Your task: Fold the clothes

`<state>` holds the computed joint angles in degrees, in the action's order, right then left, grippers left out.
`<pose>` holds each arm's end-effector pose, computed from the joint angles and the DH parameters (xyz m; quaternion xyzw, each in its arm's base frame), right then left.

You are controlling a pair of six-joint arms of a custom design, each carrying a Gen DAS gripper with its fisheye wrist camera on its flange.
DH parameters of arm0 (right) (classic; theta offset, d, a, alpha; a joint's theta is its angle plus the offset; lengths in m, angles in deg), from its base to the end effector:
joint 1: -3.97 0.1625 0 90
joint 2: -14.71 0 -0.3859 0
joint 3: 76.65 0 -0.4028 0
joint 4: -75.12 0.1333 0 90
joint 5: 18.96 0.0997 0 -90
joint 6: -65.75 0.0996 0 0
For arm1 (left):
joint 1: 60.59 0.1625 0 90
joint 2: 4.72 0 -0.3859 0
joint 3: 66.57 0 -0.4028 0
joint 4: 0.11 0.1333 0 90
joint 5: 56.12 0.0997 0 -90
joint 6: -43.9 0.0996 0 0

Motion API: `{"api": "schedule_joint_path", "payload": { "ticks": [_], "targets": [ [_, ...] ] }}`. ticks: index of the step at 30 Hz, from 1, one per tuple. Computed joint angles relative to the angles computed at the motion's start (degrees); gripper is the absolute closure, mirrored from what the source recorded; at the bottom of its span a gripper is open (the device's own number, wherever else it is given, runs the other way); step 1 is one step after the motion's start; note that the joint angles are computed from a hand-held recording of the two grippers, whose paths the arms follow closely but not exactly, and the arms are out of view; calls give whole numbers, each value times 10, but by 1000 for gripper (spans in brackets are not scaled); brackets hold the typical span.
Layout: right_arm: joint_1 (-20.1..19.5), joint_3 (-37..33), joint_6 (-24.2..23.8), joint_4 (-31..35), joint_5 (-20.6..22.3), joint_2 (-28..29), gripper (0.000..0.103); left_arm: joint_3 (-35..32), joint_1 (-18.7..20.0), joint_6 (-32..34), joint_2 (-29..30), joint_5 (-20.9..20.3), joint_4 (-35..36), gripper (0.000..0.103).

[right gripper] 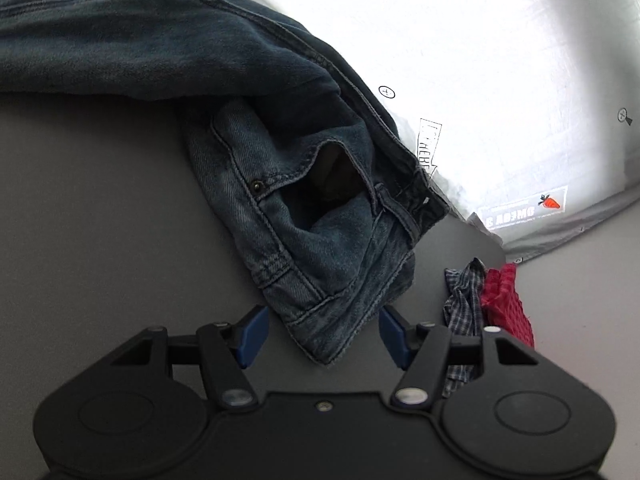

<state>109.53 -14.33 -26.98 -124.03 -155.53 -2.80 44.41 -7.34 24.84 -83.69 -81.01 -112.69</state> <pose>0.2622 -0.7145 0.0549 0.5069 -0.6260 0.1736 0.5666 -0.1241 -0.5399 0.2701 0.1729 0.8232 -0.1898 0.5064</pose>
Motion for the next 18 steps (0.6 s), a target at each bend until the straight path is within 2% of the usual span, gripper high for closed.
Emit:
{"api": "schedule_joint_path", "payload": {
  "ticks": [3,4,5,6,7,9,10,12,16,18],
  "targets": [
    [-11,-8,-104,-35,30,15,44,4,19,26,6,-2,-86,16],
    [-14,-6,-134,-43,42,16,47,4,25,25,6,-16,-112,33],
    [-16,8,-152,-41,54,9,54,1,31,20,5,-34,-136,55],
    [-17,16,-158,-33,54,5,76,-2,34,-7,6,-41,-137,67],
    [-20,29,-168,-42,57,1,87,-6,33,-27,9,-31,-129,88],
    [-27,61,-202,-91,93,-12,91,-13,28,-45,15,-3,-117,89],
    [-29,74,-204,-114,110,-21,92,-16,23,-58,12,4,-108,91],
    [-25,93,-172,-151,133,-47,94,-10,7,-82,-27,-19,-121,92],
    [-12,104,-141,-201,149,-100,103,4,-66,-126,-118,9,-101,92],
    [-6,65,-168,-272,150,-111,103,-2,-96,-133,-151,13,-100,91]
  ]
}}
